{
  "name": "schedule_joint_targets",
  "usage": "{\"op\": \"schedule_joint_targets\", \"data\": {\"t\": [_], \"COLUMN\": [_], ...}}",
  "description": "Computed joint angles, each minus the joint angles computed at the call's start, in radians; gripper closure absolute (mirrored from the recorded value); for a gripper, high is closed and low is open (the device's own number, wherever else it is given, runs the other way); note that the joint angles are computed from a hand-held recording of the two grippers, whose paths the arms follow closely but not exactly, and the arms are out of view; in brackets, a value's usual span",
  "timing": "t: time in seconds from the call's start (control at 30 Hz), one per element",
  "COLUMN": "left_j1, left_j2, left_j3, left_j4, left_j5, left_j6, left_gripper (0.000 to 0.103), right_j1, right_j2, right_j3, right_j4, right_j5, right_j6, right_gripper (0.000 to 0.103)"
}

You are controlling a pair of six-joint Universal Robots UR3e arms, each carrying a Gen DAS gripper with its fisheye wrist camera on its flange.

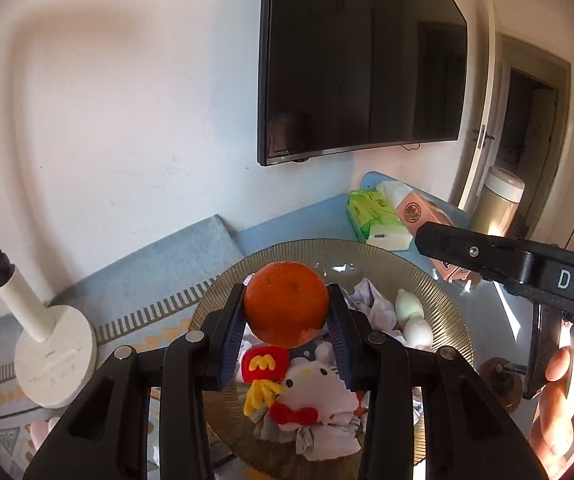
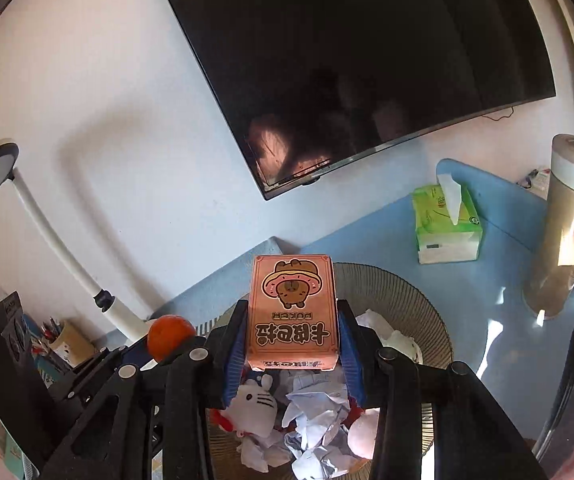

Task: Organize objects
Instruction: 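Carry the orange and snack box into the golden bowl and open both tools, then withdraw both tools from the bowl back over the rug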

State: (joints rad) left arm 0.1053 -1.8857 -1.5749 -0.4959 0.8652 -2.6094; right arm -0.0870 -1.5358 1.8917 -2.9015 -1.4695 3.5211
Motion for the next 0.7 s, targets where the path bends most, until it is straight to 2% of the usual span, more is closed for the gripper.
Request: {"op": "schedule_joint_targets", "data": {"t": [0.07,0.1,0.13,0.27,0.4,0.47,0.6,0.7], "left_j1": [-0.013,-0.017,-0.006,0.085,0.234,0.344,0.596,0.751], "left_j2": [-0.04,-0.05,-0.048,0.026,0.181,0.279,0.461,0.496], "left_j3": [0.031,0.035,0.025,-0.047,-0.21,-0.307,-0.491,-0.572], "left_j4": [0.017,0.036,0.053,-0.013,-0.1,-0.172,-0.293,-0.31], "left_j5": [-0.003,0.011,0.002,-0.069,-0.129,-0.167,-0.2,-0.181], "left_j6": [-0.025,-0.05,-0.068,-0.024,0.066,0.142,0.288,0.33], "left_gripper": [0.048,0.026,0.018,0.018,0.018,0.018,0.016,0.007], "right_j1": [-0.027,-0.037,-0.04,-0.009,0.124,0.228,0.459,0.582], "right_j2": [0.026,0.026,0.019,-0.033,-0.063,-0.057,0.073,0.244], "right_j3": [-0.013,0.005,0.025,0.1,0.122,0.127,0.09,0.02], "right_j4": [0.019,0.004,-0.004,-0.03,-0.045,-0.077,-0.162,-0.203], "right_j5": [0.04,0.055,0.062,0.061,0.036,0.008,-0.066,-0.153], "right_j6": [0.002,0.006,0.003,-0.027,-0.079,-0.1,-0.139,-0.138], "right_gripper": [0.045,0.045,0.045,0.045,0.044,0.036,0.032,0.032]}}
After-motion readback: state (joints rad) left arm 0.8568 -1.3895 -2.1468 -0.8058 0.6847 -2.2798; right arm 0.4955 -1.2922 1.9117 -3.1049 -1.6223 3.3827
